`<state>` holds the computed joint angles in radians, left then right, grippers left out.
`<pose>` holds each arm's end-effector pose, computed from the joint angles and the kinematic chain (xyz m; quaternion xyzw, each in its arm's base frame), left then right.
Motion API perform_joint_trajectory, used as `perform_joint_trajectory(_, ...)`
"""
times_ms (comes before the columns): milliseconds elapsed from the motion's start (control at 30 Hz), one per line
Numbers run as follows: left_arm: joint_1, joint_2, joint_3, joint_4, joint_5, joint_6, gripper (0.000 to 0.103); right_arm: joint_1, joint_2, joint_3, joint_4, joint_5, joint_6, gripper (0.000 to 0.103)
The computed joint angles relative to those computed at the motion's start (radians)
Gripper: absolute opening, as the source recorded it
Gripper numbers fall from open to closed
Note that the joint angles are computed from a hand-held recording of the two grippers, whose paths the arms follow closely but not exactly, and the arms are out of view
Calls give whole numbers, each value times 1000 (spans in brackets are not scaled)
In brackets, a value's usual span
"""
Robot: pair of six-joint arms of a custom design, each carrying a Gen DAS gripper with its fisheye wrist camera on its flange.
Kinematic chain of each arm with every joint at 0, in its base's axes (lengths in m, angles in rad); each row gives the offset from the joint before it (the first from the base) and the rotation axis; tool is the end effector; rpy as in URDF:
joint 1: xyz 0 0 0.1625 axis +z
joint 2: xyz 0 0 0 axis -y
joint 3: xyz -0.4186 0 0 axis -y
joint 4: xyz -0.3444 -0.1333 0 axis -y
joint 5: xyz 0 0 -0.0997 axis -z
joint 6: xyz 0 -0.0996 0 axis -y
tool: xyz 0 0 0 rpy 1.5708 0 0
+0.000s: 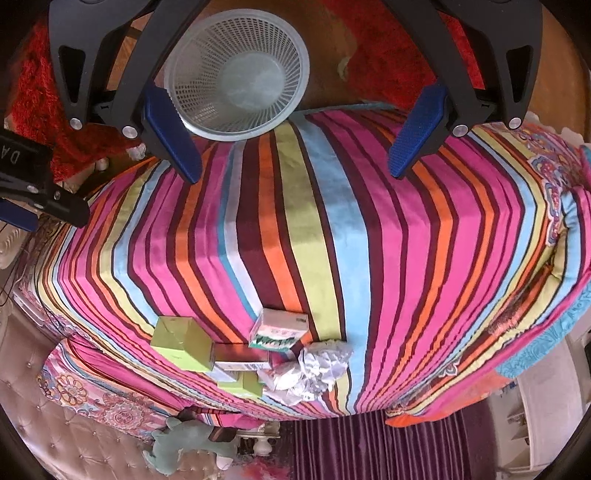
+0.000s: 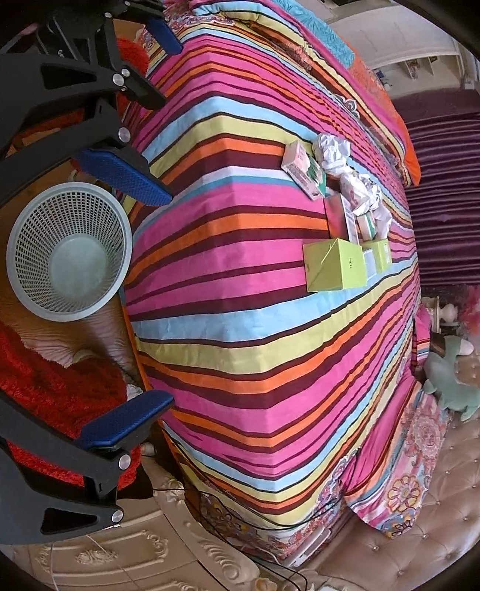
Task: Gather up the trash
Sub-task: 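Grasp the tissue pack with the left tool while the right tool grasps the green DHC box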
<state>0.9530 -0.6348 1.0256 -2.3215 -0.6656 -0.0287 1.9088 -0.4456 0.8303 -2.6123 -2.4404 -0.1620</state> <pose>-0.2738 -0.7506 0.2571 0.1820 0.8694 -0.2893 0.3568 0.3243 -0.7501 0.2237 0.0808 -0.8654 0.3264 0.3715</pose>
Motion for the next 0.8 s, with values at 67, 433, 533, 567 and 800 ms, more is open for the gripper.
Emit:
perform_joint_trajectory(67,7,9,-15,5,-7,-1,97,-3,9,-16,4,5,-7,95)
perform_joint_trajectory(433,36,96,-156,44,-24,21,97,-25,52,-102,-5,52,-60,95)
perform_joint_trajectory(533,39,109,-171,31,-26,43,97,-30,62,-117,-18,71,-82,96)
perform_joint_trajectory(567,41,116,-179,29,-26,51,97,-30,66,-122,-22,74,-88,96)
perform_joint_trajectory(800,51,169,-268,56,-30,97,97,-42,116,-230,25,95,-101,95)
